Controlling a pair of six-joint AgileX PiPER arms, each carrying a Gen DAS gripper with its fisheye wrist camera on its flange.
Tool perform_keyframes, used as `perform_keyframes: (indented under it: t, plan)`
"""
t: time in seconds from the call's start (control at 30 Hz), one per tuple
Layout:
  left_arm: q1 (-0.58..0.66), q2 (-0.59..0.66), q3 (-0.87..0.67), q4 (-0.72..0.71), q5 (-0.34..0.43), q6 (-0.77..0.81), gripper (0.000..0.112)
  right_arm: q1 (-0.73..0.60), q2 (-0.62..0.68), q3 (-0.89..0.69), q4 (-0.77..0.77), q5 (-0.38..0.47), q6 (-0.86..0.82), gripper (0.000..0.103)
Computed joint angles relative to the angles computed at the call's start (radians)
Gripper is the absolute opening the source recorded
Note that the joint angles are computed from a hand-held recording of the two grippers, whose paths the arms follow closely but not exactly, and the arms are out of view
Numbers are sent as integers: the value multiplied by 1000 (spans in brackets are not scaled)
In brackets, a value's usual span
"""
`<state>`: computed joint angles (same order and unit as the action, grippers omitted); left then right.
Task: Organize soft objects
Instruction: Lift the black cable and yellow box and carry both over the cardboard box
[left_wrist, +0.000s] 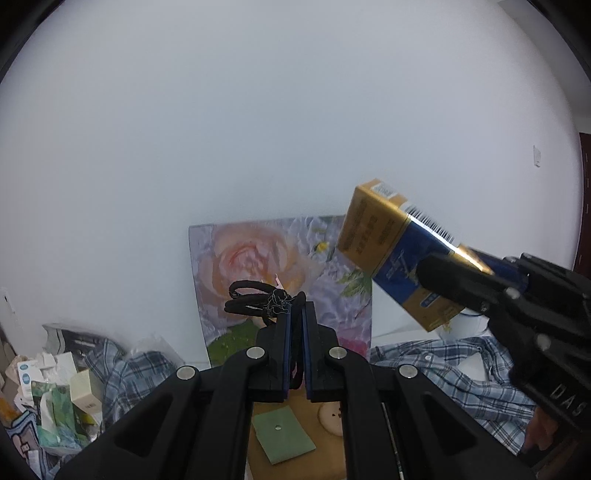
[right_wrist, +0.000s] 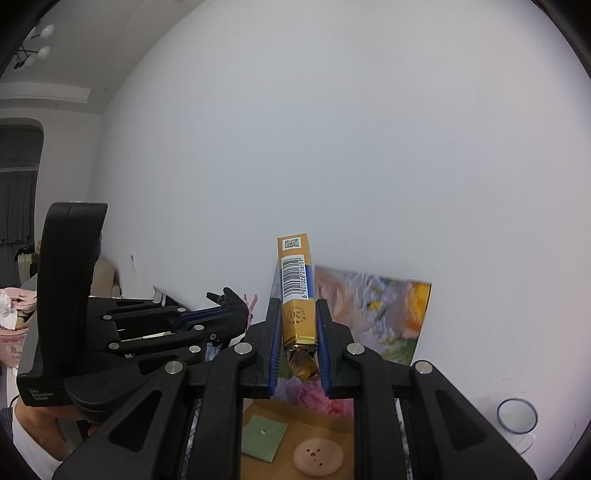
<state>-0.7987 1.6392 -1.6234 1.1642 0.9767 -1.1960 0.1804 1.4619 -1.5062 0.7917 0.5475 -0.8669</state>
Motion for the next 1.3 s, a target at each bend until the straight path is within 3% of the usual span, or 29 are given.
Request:
perform_keyframes:
  t: [0.27, 0.7, 1.3]
  plan:
    - [29, -6, 23, -29, -17, 8, 6, 31, 51, -7, -90, -3, 81, 16]
    - [95, 35, 28, -91, -71, 41, 6, -18, 175, -65, -39, 39, 50, 16]
    - [195, 119, 9, -256, -110, 149, 6, 11, 294, -97, -181, 55, 163, 16]
